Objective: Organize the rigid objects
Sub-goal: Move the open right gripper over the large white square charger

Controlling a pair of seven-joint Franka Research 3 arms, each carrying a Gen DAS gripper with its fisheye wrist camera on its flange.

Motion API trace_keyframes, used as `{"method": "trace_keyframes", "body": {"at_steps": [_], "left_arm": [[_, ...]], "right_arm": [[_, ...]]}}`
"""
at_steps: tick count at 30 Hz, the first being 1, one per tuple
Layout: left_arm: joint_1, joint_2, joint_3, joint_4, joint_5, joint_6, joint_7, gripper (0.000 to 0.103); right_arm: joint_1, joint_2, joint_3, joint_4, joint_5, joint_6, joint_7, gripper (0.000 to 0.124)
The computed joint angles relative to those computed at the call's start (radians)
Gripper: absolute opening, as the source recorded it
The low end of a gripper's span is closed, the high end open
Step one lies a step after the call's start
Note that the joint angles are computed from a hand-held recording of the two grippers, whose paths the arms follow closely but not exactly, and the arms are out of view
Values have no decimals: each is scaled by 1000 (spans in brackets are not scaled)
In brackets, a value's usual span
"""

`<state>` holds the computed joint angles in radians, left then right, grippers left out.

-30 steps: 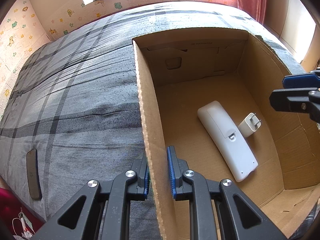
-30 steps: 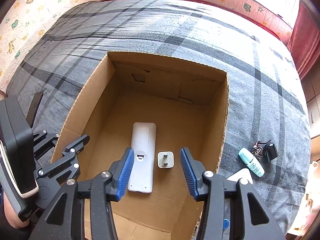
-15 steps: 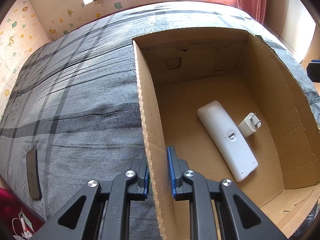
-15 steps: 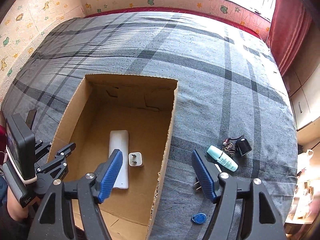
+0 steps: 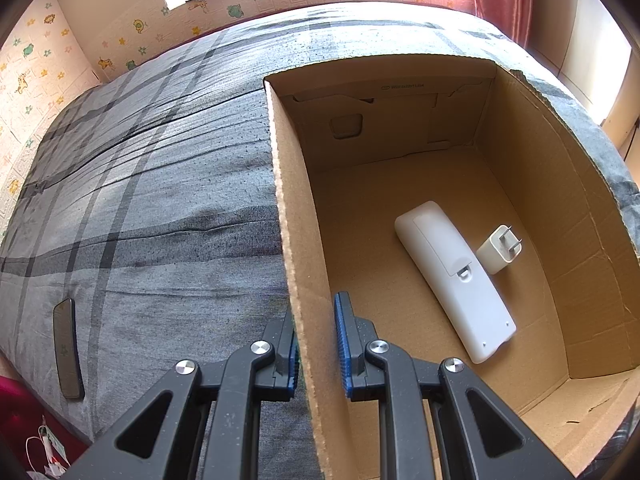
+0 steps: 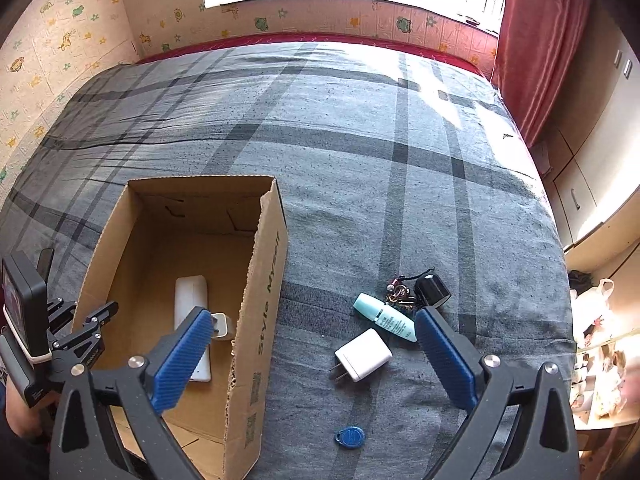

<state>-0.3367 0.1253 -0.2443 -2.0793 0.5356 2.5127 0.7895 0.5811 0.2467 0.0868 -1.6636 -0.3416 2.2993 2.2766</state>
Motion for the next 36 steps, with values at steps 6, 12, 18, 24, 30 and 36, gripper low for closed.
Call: {"method": "trace_keyframes", "body": {"at_steps": [6, 12, 18, 24, 30, 36], "left_arm": [[1, 0, 1, -1, 0, 3, 3, 18], [2, -1, 1, -4, -1, 7, 2, 18], [1, 0, 1, -3, 5, 3, 0, 18], [0, 0, 1, -2, 5, 2, 0, 18], [2, -2, 0, -5, -2, 5, 3, 18], [-1, 2, 0, 2, 3, -4, 2, 18]], "right_arm": [[-18, -38, -13, -82, -23, 22, 66, 103], [-43, -50, -11, -149, -31, 25, 124, 103], [-58, -44, -10, -199, -32, 57, 144, 103], [-66, -18, -16, -223, -10, 88, 153, 103], [-60, 23, -24, -234, 7, 116, 139, 103], [-41, 61, -41, -225, -2, 138, 136, 103]]}}
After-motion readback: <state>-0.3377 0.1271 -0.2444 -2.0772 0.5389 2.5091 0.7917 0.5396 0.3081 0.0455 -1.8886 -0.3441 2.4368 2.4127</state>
